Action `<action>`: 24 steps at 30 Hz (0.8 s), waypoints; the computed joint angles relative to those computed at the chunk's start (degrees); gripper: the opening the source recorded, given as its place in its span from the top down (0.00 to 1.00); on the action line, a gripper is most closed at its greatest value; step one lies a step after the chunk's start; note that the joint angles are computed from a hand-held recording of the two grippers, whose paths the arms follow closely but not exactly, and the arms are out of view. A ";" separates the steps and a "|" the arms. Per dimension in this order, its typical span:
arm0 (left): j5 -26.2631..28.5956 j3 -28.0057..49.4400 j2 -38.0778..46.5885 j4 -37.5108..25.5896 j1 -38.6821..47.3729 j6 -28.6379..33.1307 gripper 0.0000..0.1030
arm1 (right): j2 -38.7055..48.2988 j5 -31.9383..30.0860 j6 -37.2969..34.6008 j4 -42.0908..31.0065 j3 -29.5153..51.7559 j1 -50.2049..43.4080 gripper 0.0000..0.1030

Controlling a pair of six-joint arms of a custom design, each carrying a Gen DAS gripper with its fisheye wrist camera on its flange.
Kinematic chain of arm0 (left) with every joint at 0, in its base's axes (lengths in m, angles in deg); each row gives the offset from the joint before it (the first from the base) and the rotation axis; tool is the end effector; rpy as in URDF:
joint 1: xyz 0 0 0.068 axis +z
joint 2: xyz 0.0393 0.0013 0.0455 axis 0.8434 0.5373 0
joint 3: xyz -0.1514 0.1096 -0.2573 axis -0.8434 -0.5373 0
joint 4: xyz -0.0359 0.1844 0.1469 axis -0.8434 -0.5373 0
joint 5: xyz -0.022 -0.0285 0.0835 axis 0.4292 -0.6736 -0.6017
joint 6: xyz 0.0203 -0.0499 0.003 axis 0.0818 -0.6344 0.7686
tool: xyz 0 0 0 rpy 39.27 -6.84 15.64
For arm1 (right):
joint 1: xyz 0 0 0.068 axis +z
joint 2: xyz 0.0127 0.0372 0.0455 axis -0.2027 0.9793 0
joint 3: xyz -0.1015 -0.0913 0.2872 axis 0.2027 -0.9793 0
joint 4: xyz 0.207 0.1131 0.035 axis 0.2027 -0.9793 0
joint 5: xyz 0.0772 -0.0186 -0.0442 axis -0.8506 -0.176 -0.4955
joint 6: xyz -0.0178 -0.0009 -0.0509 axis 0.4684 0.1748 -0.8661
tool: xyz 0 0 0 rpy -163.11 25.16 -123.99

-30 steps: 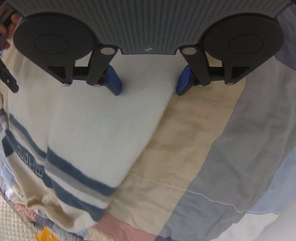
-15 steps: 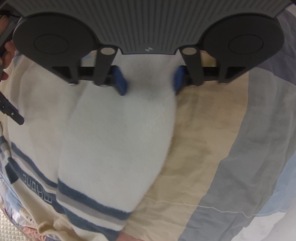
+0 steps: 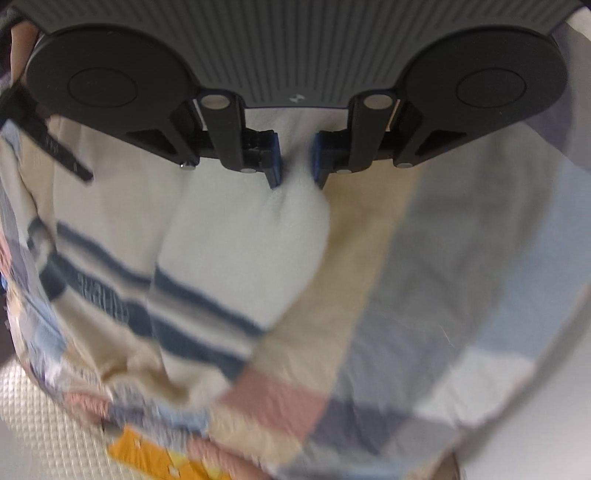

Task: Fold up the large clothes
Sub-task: 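Grasp the sweater hem with the left gripper and pull it outward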

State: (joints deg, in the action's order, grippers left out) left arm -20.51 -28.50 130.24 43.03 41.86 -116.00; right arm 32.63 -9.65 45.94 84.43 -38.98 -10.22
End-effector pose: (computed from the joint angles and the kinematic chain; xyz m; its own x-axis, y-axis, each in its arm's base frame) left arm 0.1956 -0.0517 0.2415 -0.8336 -0.3619 -0.4173 -0.3022 0.9312 -0.2038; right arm 0.2530 0.0151 0.1359 -0.7535 0.0919 -0.6510 -0.1031 0.9615 0.2549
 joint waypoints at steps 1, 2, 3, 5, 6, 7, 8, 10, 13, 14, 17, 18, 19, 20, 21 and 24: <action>-0.80 1.51 -0.54 -0.98 1.79 1.60 0.81 | -0.13 -0.13 -0.02 -0.11 -0.02 -0.01 0.33; -1.13 3.29 -0.87 -1.92 4.22 3.20 0.82 | -0.36 -0.45 0.10 -0.19 -0.13 -0.08 0.33; -1.55 5.03 -0.96 -2.61 6.35 4.41 0.82 | -0.74 -1.08 0.29 -0.24 -0.26 -0.25 0.33; -2.78 8.81 0.04 -3.40 10.32 7.02 0.82 | -1.44 -2.04 0.51 0.08 -0.65 -0.52 0.33; -3.78 10.89 1.05 -3.48 11.82 8.30 0.82 | -1.59 -1.96 0.60 0.20 -0.68 -0.41 0.33; -6.00 12.93 2.21 -3.24 12.54 9.00 0.82 | -1.63 -1.96 0.65 0.28 -0.64 -0.38 0.33; -7.99 15.27 3.48 -3.10 13.87 9.81 0.82 | -1.57 -2.01 0.88 0.19 -0.41 -0.24 0.33; -11.00 19.99 6.84 -1.08 15.42 11.74 0.82 | -1.72 -2.89 1.68 -0.28 0.04 -0.44 0.33; -13.93 28.61 13.35 0.87 18.44 14.37 0.82 | -2.06 -3.91 2.16 0.07 0.05 -0.64 0.33; -14.45 32.26 15.94 0.61 19.83 15.19 0.82 | -1.87 -2.89 1.91 0.14 0.23 -0.16 0.33; -17.48 41.65 22.64 1.06 22.73 19.37 0.82 | -0.43 -0.83 1.35 0.49 0.99 0.66 0.33; -18.94 44.51 25.02 1.54 23.52 21.07 0.82 | 0.17 -0.90 1.60 0.28 1.40 0.63 0.33; -19.95 46.93 27.30 2.21 24.37 22.77 0.82 | 0.71 -1.18 1.98 -0.04 1.95 0.56 0.33; -20.71 49.35 29.72 2.66 25.53 24.55 0.82 | 1.16 -1.36 2.31 -0.21 2.45 0.52 0.33; -21.42 51.38 32.25 3.27 26.42 26.02 0.82 | 1.55 -1.21 2.48 -0.17 2.87 0.72 0.33; -22.94 56.23 40.93 5.42 27.92 29.32 0.82 | 0.70 -2.69 1.73 -0.05 2.23 -0.35 0.33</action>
